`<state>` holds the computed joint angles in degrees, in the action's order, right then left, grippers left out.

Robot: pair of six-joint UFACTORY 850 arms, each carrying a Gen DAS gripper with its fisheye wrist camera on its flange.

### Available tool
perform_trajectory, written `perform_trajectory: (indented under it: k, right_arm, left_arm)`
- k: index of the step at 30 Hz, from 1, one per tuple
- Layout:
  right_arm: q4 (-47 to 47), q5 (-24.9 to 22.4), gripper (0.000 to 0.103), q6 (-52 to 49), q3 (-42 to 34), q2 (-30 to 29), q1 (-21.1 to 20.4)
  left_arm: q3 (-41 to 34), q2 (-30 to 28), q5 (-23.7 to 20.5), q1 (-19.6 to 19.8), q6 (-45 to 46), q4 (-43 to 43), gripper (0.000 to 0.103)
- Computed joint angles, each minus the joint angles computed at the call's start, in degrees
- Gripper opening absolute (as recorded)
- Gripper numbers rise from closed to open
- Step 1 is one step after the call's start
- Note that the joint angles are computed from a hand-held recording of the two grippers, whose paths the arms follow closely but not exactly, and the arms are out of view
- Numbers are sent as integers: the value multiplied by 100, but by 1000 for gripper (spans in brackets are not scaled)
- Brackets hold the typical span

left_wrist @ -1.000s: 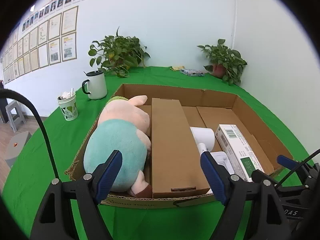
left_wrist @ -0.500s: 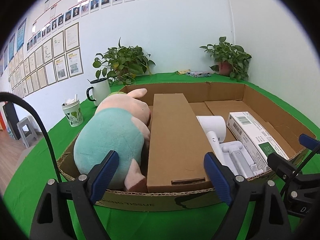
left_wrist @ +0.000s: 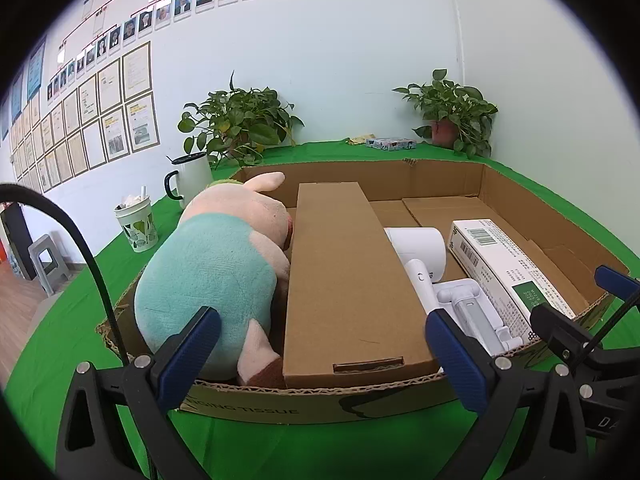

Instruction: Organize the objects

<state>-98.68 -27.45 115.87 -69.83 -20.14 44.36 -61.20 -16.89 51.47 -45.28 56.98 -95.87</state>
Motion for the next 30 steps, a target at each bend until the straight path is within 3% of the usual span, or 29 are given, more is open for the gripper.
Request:
perform_trajectory:
  k: [30]
  right_arm:
    - [1, -18, 103, 14, 3, 2, 12]
  left_arm:
    - [11, 25, -76, 30, -28, 26, 102]
